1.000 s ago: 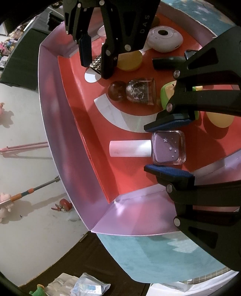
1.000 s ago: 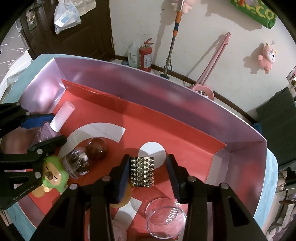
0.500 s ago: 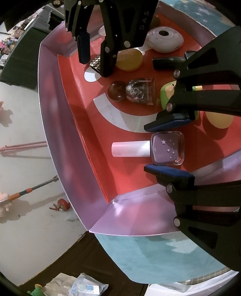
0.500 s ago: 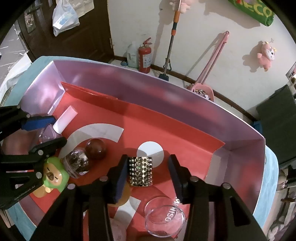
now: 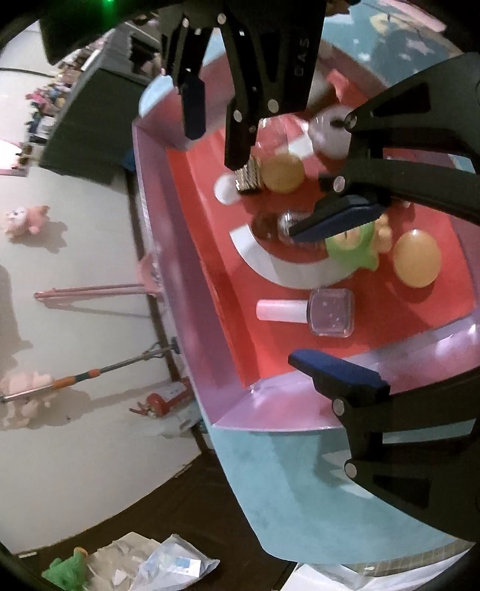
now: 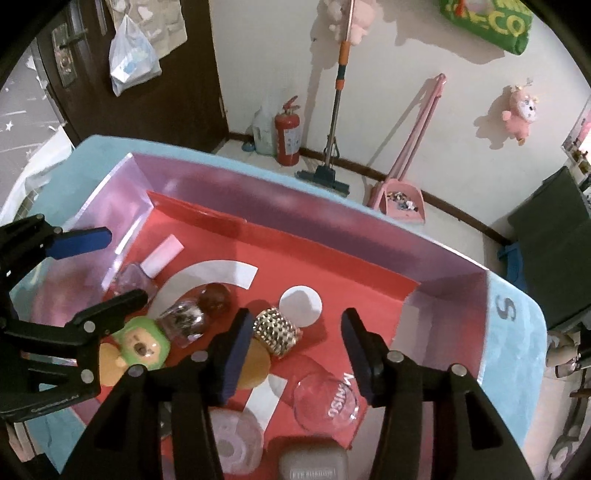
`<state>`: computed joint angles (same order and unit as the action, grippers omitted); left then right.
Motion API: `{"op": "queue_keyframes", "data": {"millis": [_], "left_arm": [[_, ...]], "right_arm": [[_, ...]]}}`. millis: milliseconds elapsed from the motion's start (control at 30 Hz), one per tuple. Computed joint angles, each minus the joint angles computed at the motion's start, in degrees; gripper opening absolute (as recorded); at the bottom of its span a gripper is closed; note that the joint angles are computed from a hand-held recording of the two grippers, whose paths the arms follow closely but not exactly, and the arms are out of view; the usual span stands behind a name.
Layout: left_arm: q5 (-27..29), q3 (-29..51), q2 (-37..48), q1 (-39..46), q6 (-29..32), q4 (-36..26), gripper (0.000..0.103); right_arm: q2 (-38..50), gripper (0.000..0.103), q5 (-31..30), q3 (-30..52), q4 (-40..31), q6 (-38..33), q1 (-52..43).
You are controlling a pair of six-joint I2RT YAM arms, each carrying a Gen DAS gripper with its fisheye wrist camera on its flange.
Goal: Organize rigid objects
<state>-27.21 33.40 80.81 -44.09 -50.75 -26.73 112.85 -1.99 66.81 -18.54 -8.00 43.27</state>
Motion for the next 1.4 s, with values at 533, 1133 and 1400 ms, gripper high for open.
{"op": "queue_keyframes", "data": {"millis": [533, 1133, 1400], "left_arm": [[-22.1, 5.2, -4.0, -33.5, -43.4, -26.6, 0.084], [-24.8, 5.3, 13.5, -40.9, -62.5, -23.5, 0.092], [-26.3, 3.9, 18.2, -36.2, -56.3, -14.7, 0.092]], "right_arm": [[-35.2, 0.098, 0.6, -26.2, 7.9, 5.5, 0.6], [-43.4, 0.103, 8.6, -51.9, 35.0, 11.9, 4.1], [-29.7, 0.103, 6.9, -52.7, 50.5, 10.8, 1.7]]}}
